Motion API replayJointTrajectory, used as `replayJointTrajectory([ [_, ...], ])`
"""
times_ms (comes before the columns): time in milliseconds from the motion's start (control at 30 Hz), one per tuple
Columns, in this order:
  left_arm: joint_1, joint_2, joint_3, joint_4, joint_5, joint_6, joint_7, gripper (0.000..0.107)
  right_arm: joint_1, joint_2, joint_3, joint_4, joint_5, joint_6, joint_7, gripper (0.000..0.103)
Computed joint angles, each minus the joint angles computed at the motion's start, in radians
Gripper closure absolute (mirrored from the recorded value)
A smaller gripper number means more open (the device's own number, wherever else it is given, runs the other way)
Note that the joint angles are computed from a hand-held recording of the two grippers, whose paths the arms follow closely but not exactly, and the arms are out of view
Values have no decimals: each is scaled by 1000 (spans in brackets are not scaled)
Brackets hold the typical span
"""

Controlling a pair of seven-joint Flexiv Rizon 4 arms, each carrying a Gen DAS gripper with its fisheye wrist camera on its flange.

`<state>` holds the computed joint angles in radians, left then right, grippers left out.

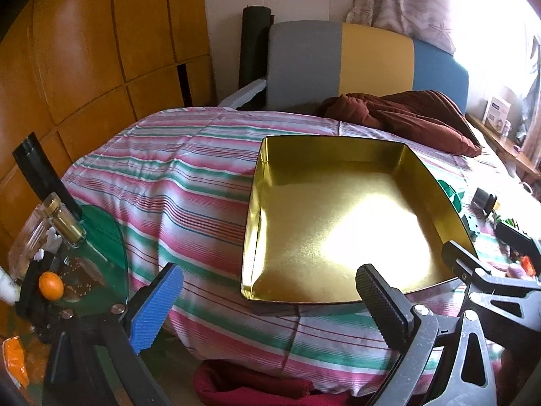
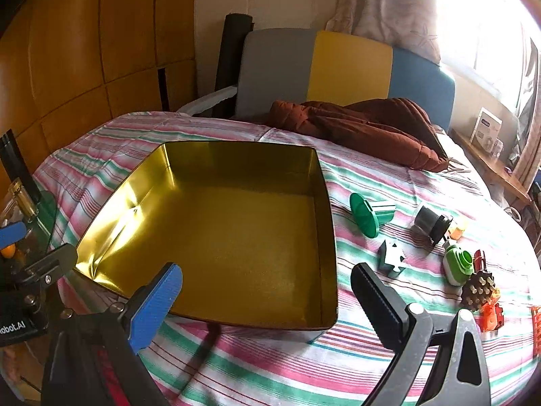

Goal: Organize rigid objects
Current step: 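Move both tools from beside the gold tray toward the scattered toys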

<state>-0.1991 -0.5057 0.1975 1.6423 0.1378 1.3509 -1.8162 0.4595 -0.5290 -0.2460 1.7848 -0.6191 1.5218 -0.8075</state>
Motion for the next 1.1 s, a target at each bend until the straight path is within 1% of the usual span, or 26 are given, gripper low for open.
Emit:
replayJointTrajectory([
  [167, -11, -3, 8, -9, 19, -2, 3, 4, 8, 3, -16, 7, -11, 6, 3, 1],
  [300, 9, -1, -22, -3, 2, 1, 34, 4, 6, 5, -22, 8, -9, 12, 4, 1],
  [367, 28, 0, -51, 2, -21, 2, 65, 4, -7, 5, -12, 7, -2, 14, -5, 1],
  [400, 45, 0, -76, 7, -41, 7, 90, 4, -12, 4, -8, 6, 2, 15, -11, 1],
  [500, 97, -1, -153, 26, -116, 26, 173, 4, -70, 1, 54, -11, 44, 3, -50, 1],
  [633, 123, -7, -208, 30, -200, 22, 259, 4, -129, 0, 92, -20, 102, 4, -82, 1],
  [733, 111, -19, -212, 6, -232, -20, 304, 4, -189, -1, 134, -34, 153, -20, -117, 1],
  [767, 114, -22, -221, 3, -245, -27, 322, 4, -194, 1, 127, -34, 160, -25, -119, 1],
  [867, 173, -28, -329, 1, -357, -70, 440, 4, -203, 2, 75, -32, 159, -38, -114, 1],
  [933, 160, -39, -330, -22, -377, -78, 473, 5, -213, 0, 41, -35, 150, -51, -106, 1],
  [1033, 152, -58, -356, -66, -404, -99, 562, 6, -269, -15, 51, -57, 157, -69, -132, 1],
  [1100, 132, -78, -361, -111, -407, -105, 611, 6, -306, -26, 66, -74, 166, -89, -158, 1],
])
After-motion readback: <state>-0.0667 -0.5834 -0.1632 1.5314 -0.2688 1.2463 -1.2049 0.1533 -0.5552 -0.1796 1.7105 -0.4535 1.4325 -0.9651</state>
